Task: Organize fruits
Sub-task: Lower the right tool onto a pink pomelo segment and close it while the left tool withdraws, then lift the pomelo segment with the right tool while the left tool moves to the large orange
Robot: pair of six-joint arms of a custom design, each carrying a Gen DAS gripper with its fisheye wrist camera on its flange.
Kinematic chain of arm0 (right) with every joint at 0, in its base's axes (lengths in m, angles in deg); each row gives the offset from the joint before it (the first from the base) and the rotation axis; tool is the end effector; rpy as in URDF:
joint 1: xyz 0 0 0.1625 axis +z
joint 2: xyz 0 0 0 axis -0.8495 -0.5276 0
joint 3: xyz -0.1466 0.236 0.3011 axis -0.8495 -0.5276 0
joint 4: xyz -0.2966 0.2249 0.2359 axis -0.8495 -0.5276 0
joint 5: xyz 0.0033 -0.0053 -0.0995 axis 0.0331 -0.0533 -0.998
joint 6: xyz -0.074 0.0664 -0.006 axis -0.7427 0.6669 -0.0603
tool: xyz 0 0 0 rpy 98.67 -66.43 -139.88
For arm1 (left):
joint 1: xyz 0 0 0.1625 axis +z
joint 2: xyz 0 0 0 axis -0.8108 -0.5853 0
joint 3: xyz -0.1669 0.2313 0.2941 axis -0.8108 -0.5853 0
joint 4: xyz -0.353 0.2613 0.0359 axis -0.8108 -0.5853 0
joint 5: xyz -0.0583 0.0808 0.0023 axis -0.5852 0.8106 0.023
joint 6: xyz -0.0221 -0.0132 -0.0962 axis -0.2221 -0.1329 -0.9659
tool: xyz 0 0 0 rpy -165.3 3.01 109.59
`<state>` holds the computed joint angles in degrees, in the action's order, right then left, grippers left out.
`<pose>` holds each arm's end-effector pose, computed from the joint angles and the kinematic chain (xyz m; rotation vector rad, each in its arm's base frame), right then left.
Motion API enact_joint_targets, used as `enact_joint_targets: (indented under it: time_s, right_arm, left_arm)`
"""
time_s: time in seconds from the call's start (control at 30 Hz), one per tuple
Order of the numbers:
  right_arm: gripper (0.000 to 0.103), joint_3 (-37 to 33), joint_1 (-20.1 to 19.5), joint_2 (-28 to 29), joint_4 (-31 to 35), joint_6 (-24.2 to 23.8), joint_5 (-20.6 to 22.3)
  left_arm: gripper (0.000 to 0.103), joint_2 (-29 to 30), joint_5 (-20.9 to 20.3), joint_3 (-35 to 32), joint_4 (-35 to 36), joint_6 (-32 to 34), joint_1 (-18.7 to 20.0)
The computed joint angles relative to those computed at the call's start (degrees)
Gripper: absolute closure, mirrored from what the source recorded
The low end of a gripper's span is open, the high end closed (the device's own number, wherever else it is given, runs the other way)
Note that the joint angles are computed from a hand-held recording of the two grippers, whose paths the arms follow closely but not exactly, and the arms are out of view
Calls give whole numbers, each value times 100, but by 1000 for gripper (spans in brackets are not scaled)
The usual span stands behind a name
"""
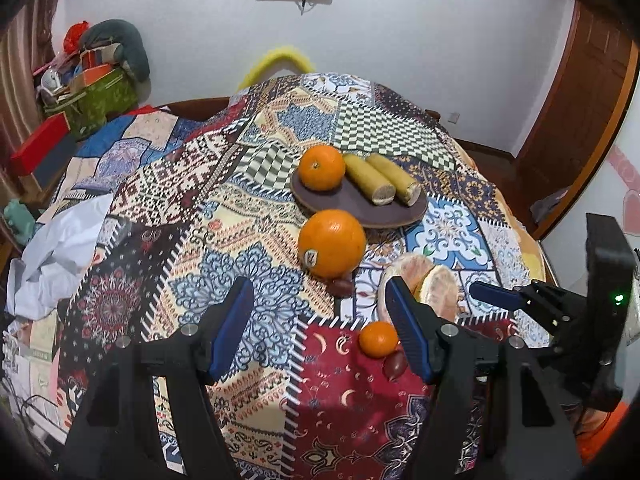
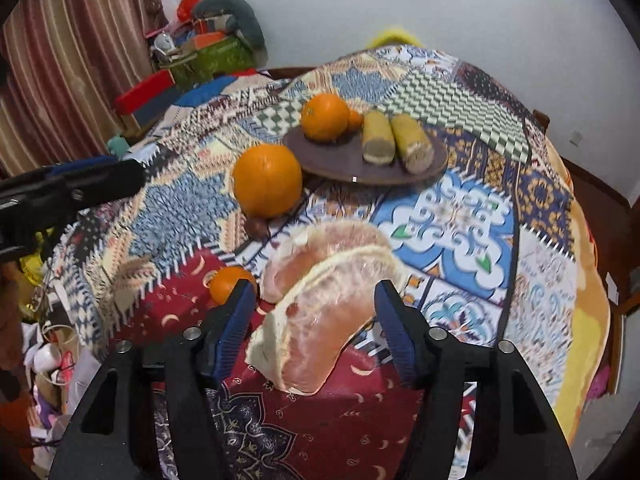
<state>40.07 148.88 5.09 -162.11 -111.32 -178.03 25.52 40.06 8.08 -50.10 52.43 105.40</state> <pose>0.1195 -0.8441 0.3086 1.0112 -2.5397 0.3915 -0.3742 -0.8088 0.0794 0.1740 2.2955 -0.9053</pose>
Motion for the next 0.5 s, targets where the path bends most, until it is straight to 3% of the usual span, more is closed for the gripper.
enact_joint_targets:
  time_s: [0.17, 0.23, 0.3, 0.5]
  right_arm:
    - [43, -76, -11, 137, 67, 204, -177]
    - [35, -53, -15, 146, -26, 199, -216]
    - [35, -37, -17, 147, -53, 113, -271]
    - [33, -235, -143, 117, 258, 148, -168]
  left_arm:
    - [35, -92, -84, 221, 123, -245, 49]
    - [35, -108, -137, 275, 184, -334, 72]
    - [35, -100, -154, 282, 224, -379, 81]
    - [35, -18, -194, 193, 338, -430, 115]
